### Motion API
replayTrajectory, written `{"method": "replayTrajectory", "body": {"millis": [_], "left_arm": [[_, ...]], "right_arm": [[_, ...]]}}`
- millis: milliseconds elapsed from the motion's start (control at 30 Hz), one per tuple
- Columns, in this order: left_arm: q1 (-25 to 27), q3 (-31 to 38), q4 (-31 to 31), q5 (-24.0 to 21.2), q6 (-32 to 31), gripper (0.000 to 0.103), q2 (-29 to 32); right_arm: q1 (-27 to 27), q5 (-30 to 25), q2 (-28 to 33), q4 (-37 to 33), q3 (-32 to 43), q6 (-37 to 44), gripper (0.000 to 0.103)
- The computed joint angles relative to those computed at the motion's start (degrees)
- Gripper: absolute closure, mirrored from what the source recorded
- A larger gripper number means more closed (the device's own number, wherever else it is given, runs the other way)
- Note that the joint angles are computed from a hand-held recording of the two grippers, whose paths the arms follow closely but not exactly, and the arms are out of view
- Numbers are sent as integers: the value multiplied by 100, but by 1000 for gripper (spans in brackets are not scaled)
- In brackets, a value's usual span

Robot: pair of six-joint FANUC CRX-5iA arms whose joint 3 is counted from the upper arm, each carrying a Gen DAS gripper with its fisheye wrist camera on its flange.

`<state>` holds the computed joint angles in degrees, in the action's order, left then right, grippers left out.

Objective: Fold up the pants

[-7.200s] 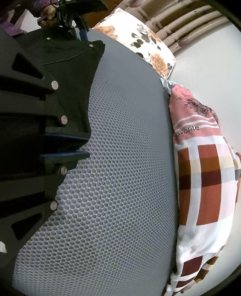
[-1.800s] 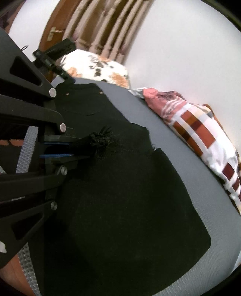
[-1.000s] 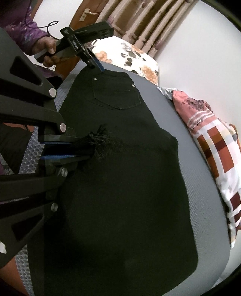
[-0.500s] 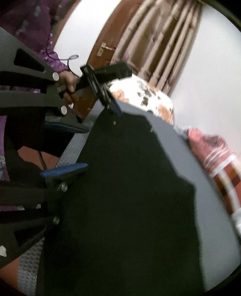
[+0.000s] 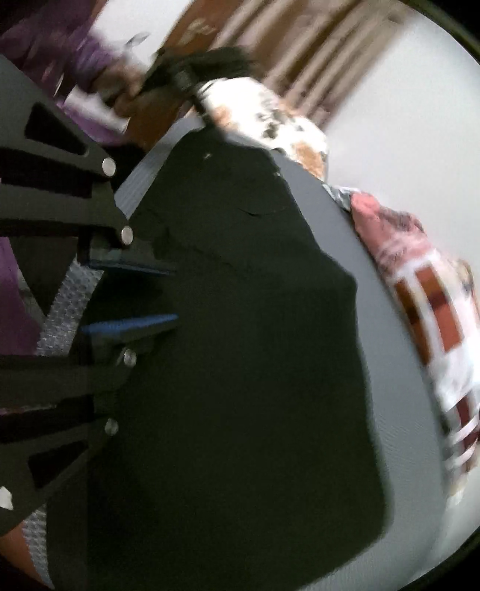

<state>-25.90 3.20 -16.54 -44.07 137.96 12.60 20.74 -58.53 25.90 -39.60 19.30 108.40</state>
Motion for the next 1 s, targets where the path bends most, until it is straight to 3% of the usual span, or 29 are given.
{"method": "replayTrajectory", "body": {"millis": [100,200,300,433,700,767,800,833,867,900,933,1000], "left_arm": [[181,-97,273,-34,-168,0,-133],[415,-216,442,-202,-279,0,-336],[893,-762,1070,94,-700,1,-678],[1496,-1562,2590,464,-2070,1,-850],[1716,-2618,5583,1053,-5045,1,-605],[1692,-2647,5629,1212,-5129,3,-608],[1670,-2491,5203,1191,-4841,6,-579],[1628,-2165,4476,974,-4333,17,-508],[1595,-1914,3995,785,-4046,44,-434],[1586,-1790,3813,626,-4027,55,-380],[1586,-1819,3931,621,-3963,62,-389],[1589,-1902,4095,710,-4009,65,-419]], "right_arm": [[-151,-287,47,-305,197,26,82],[-402,-185,-166,-734,89,162,82],[-496,-137,-313,-895,40,149,78],[-510,-220,-334,-1123,-5,-6,60],[-253,-307,-292,-1013,-33,-151,57],[-243,-317,-287,-1055,-29,-177,54],[-243,-336,-284,-1110,-30,-192,53],[-241,-339,-278,-1140,-32,-210,51],[-236,-342,-270,-1168,-32,-230,51],[-234,-353,-259,-1208,-28,-239,50],[-233,-362,-249,-1233,-20,-250,50],[-243,-413,-202,-1344,12,-280,50]]}}
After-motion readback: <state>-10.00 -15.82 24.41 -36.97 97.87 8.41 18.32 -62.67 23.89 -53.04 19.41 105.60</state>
